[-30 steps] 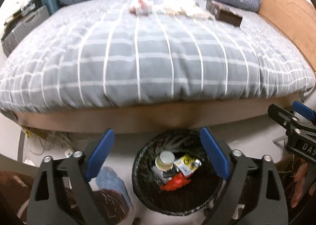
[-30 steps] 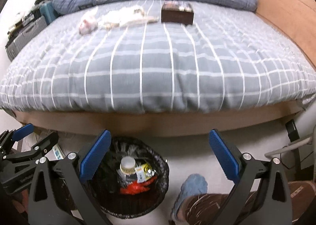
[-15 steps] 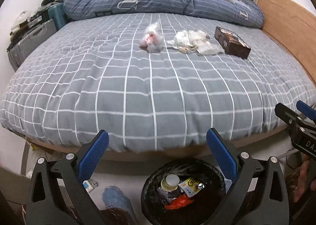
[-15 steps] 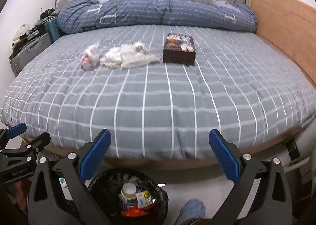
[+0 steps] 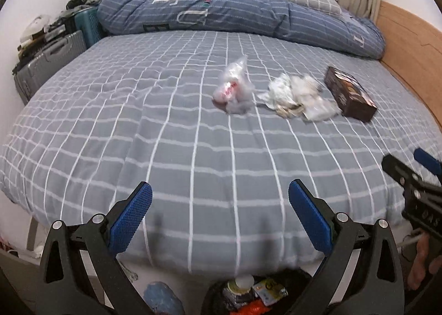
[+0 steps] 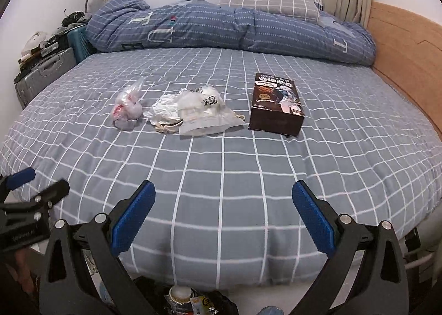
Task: Collect trash
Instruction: 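Move both open tools back toward the remaining trash on the bed, then grasp the clear plastic bag with the left tool while the right tool grasps the barcode bag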
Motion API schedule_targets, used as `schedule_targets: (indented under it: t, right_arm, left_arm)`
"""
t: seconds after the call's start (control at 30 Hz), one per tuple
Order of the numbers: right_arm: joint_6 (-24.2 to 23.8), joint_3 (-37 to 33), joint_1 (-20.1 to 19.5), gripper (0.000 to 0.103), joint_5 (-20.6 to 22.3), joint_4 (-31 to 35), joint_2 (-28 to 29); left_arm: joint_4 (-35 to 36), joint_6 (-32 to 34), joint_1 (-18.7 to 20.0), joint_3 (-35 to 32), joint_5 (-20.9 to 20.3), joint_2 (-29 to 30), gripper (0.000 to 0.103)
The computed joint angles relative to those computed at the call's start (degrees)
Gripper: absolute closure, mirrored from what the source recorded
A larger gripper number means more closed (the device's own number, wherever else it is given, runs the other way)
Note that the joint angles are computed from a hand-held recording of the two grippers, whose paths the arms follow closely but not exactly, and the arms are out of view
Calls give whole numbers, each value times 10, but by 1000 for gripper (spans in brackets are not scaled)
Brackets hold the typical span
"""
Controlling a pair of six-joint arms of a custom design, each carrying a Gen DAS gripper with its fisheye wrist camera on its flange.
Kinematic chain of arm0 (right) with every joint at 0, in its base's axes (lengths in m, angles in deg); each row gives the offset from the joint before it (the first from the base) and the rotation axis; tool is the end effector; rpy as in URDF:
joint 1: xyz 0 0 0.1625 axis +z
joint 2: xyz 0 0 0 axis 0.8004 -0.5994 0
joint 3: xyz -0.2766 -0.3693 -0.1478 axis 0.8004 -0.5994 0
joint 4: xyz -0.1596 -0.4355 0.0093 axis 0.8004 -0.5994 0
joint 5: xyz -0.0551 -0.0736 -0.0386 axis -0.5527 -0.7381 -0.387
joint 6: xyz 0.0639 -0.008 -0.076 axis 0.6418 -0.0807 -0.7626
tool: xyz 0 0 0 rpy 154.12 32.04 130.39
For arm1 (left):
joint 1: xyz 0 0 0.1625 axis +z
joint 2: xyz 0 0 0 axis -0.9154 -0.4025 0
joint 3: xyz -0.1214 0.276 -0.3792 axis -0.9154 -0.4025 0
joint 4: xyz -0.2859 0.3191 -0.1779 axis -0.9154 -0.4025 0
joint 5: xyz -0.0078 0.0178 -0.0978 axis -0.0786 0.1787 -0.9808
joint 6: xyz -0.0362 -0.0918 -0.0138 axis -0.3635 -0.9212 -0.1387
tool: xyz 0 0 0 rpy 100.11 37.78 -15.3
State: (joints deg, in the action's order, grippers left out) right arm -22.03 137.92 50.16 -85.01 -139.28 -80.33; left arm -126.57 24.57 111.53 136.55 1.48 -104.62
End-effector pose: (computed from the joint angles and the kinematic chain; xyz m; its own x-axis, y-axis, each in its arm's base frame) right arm 0.1870 -0.5461 0.2754 -0.6539 0.2540 0.7126 -0.4198 0.6618 -0.6211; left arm -0.3167 -0.6112 0.1446 -0.6947 0.2776 -0.6636 0.6112 0.7141 -0.3412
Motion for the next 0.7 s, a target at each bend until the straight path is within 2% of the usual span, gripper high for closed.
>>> schedule_targets:
  t: [0.43,0.7]
  right_arm:
    - [2,-97,-36,8,33,76,39]
    - [-5,-169,-53,8,55,131,68]
  left_arm:
    - [5,66,41,-129,-11,82,6]
    - [40,82,62,-204,-33,126,6]
